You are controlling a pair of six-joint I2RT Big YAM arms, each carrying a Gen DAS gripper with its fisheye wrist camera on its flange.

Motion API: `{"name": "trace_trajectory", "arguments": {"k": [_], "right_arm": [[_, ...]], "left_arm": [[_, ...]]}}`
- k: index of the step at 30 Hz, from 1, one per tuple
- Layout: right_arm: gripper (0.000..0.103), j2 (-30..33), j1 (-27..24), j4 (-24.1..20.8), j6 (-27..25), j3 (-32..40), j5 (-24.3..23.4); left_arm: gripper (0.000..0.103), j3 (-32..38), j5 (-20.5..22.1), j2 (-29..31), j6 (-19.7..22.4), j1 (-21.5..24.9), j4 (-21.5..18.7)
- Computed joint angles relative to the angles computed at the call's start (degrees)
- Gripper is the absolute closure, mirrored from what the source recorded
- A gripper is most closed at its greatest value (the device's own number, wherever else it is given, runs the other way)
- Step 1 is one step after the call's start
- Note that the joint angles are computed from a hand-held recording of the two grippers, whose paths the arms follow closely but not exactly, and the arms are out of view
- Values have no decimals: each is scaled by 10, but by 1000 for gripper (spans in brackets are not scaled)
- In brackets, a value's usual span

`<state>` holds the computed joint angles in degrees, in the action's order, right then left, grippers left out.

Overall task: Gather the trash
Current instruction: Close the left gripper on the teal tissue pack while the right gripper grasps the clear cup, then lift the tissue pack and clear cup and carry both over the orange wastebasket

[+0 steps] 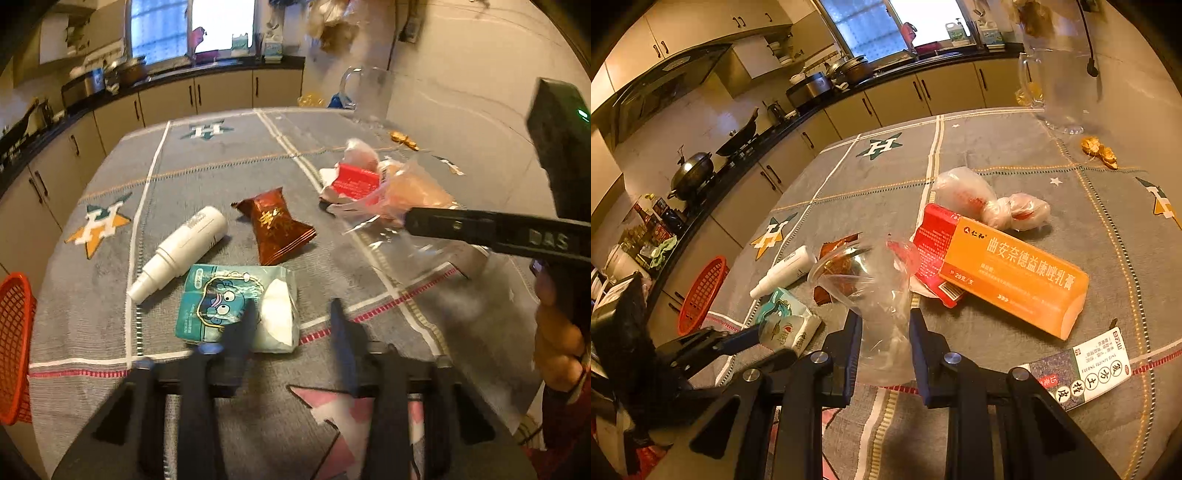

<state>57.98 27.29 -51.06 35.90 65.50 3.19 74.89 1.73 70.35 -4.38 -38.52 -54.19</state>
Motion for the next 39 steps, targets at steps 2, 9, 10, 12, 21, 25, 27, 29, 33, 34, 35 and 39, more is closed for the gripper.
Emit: {"name": "trace_trajectory", "arguments": {"k": [2, 9, 10, 12, 21, 25, 27, 29, 33, 34, 35, 39], "right_arm": [[75, 2, 0, 1, 1, -1, -3], [75, 6, 0, 3, 4, -3, -12], [75, 6, 0, 4, 4, -2, -13], [75, 6, 3, 3, 2, -1, -10], [75, 8, 29, 2, 0, 10, 4], [75, 12, 40, -2, 0, 19, 12], [75, 13, 45, -3, 0, 22, 14], [75, 14, 50, -4, 1, 24, 17], [75, 18, 57, -5, -1, 30, 14], [75, 19, 60, -5, -2, 32, 15], [75, 20, 63, -5, -3, 34, 16], [75, 29, 75, -5, -5, 46, 19]], "left_arm": [[103, 7, 6, 13, -7, 5, -6], [103, -7, -1, -6, -18, 5, 20], [103, -7, 2, -9, -19, 7, 21], [103, -8, 2, -19, -21, 11, 23], [103, -3, 23, -52, -31, 45, 23], [103, -3, 40, -64, -38, 62, 23], [103, -4, 44, -72, -39, 69, 24], [103, -5, 46, -78, -40, 74, 25], [103, -5, 54, -90, -44, 85, 24], [103, -5, 54, -93, -45, 86, 24], [103, -5, 53, -96, -46, 88, 24], [103, -8, 52, -110, -46, 101, 21]]}}
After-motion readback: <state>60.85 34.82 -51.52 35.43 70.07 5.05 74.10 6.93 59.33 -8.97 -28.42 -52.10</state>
